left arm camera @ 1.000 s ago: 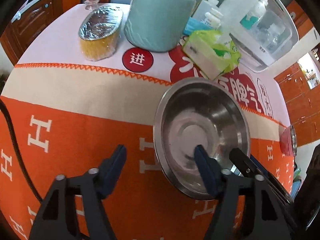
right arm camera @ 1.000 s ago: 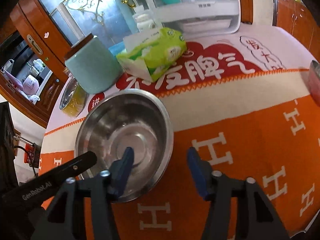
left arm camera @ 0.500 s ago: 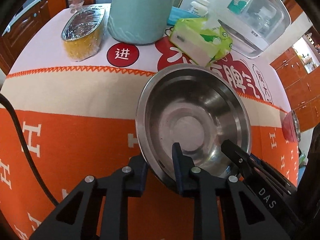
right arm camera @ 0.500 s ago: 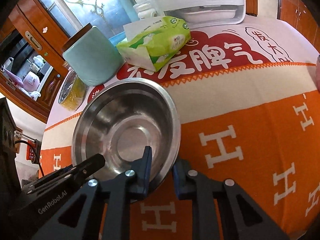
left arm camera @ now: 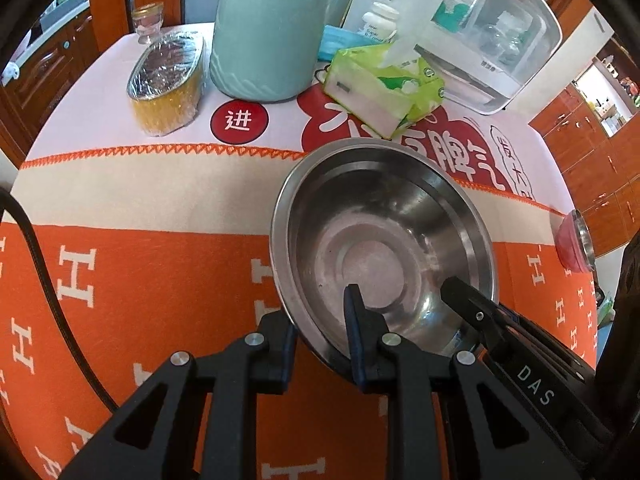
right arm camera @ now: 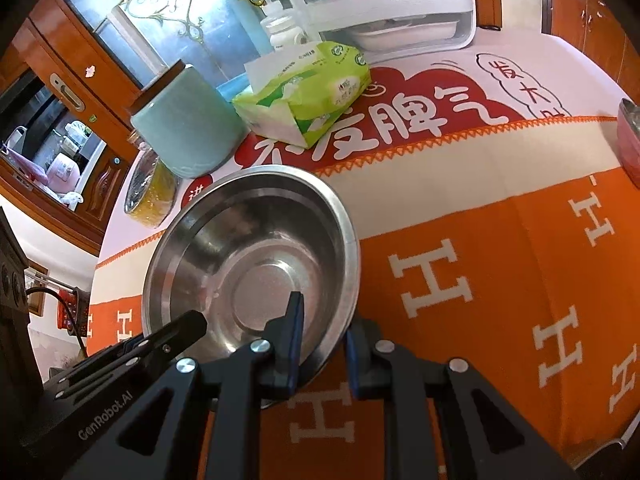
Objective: Organize plates and bowls
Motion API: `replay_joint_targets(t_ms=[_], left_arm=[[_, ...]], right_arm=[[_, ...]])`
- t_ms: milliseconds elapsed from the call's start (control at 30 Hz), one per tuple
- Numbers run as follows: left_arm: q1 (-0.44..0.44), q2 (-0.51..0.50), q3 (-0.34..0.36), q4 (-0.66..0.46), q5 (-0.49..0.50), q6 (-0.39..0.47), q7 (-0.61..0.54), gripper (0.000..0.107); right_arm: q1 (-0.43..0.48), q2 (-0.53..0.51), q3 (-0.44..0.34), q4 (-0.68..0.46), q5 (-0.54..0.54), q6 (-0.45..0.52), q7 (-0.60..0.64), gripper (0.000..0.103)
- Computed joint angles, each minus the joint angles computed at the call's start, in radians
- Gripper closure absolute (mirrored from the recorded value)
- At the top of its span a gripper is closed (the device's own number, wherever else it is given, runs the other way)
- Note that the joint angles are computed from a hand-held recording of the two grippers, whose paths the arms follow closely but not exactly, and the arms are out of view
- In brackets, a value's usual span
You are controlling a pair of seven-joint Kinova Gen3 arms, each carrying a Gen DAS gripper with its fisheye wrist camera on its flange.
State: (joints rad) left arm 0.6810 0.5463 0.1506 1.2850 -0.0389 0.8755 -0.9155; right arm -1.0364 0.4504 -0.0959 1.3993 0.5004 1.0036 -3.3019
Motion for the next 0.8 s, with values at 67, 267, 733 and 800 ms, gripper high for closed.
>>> replay_joint_targets(t_ms=[67,267,733,800], left_arm=[[0.007,-0.013,-0.004,0.008,-0.007,-0.001,0.008,0.087],[0.032,-0.075,-0.010,0.047,-0.042,-0.002,0.045,0.087],[0.110,-0.228,0.021,0.120,-0.166,0.030,0.186,0.087],[0.117,-0.249,0.029,0.132,-0.184,0.032,0.207,0.087]], right_arm=[[-0.009,-0.007,0.001,-0.001,0.007,0.007,-0.007,0.085],[-0.044,-0.034,-0.008,-0.004,0.044,0.037,-0.042,0.085],[-0.142,-0.110,-0.070,-0.006,0.163,0.164,-0.167,0.085],[-0.157,-0.117,-0.081,-0.012,0.183,0.186,-0.177,0.085]])
